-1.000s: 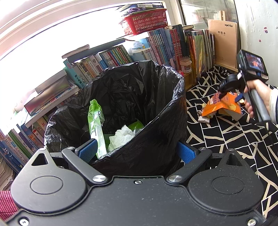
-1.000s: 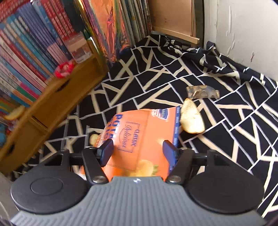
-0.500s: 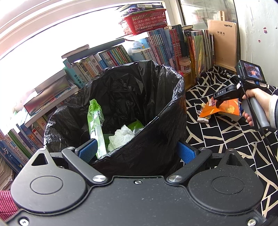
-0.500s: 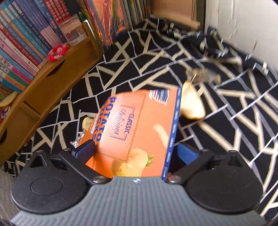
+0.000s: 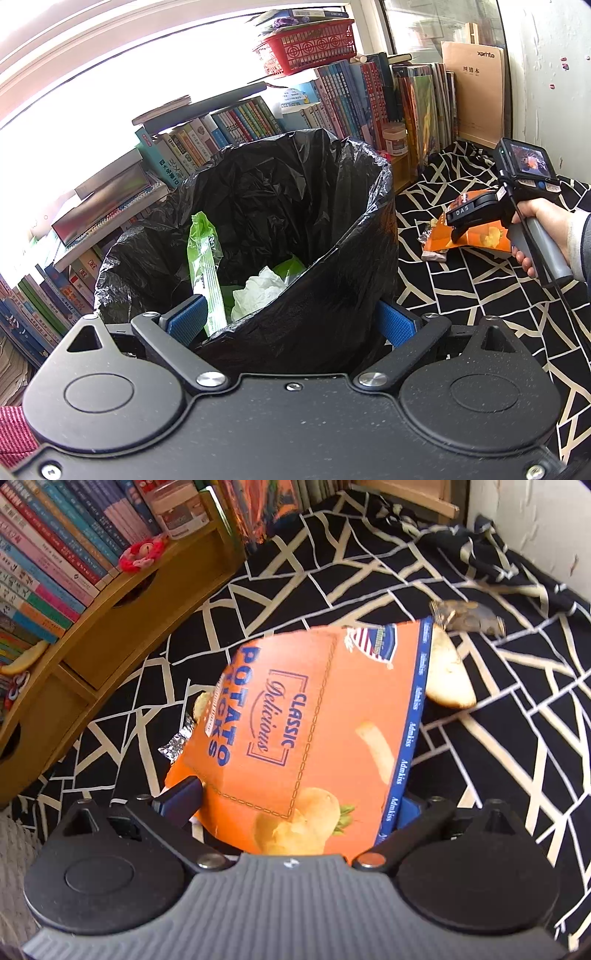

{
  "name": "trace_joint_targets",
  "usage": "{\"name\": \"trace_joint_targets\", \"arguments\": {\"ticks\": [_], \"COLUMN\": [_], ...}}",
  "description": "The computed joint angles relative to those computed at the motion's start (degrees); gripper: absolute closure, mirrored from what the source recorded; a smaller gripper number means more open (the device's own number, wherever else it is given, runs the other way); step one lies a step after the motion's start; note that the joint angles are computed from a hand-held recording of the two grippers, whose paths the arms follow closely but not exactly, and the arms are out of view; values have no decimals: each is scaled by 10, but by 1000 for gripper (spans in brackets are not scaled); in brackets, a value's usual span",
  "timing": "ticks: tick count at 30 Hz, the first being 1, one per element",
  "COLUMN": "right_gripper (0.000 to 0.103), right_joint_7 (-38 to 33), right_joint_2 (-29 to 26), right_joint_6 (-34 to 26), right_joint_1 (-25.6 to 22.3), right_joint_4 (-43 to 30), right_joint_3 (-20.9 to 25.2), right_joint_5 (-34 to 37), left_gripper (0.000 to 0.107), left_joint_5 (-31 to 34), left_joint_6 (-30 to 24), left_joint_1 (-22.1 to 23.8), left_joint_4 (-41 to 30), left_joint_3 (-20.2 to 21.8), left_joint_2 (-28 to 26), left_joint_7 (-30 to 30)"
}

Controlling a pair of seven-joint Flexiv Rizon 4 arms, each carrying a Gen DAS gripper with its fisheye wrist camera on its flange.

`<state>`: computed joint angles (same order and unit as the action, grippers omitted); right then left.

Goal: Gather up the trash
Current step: 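Carry the orange box with the right gripper into the trash bag and release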

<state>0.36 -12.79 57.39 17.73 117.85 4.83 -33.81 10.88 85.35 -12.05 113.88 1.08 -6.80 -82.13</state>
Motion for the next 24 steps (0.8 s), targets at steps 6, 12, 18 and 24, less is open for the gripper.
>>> {"name": "trace_joint_targets", "arguments": {"ticks": [6, 12, 18, 24], "right_gripper": [10, 16, 17, 17], "right_joint_7": [8, 62, 110, 196], "right_joint_2": [7, 21, 36, 53], "right_joint_6": [-4, 24, 45, 123], "right_joint_1": [8, 10, 3, -16], "right_joint_4": [-11, -16, -17, -10], "right_joint_3": [-1, -8, -8, -20], "right_joint_5": [-25, -91, -147, -250], "left_gripper": [11, 11, 11, 11], "left_joint_5": [-2, -3, -9, -11], "left_joint_6": [1, 0, 1, 2], "left_joint_1": [0, 0, 2, 2], "left_joint_4": [1, 0, 2, 3], "left_joint_3": [-1, -1, -2, -3], "left_joint_2": [0, 0, 0, 0], "left_joint_7": [2, 2, 7, 9]}}
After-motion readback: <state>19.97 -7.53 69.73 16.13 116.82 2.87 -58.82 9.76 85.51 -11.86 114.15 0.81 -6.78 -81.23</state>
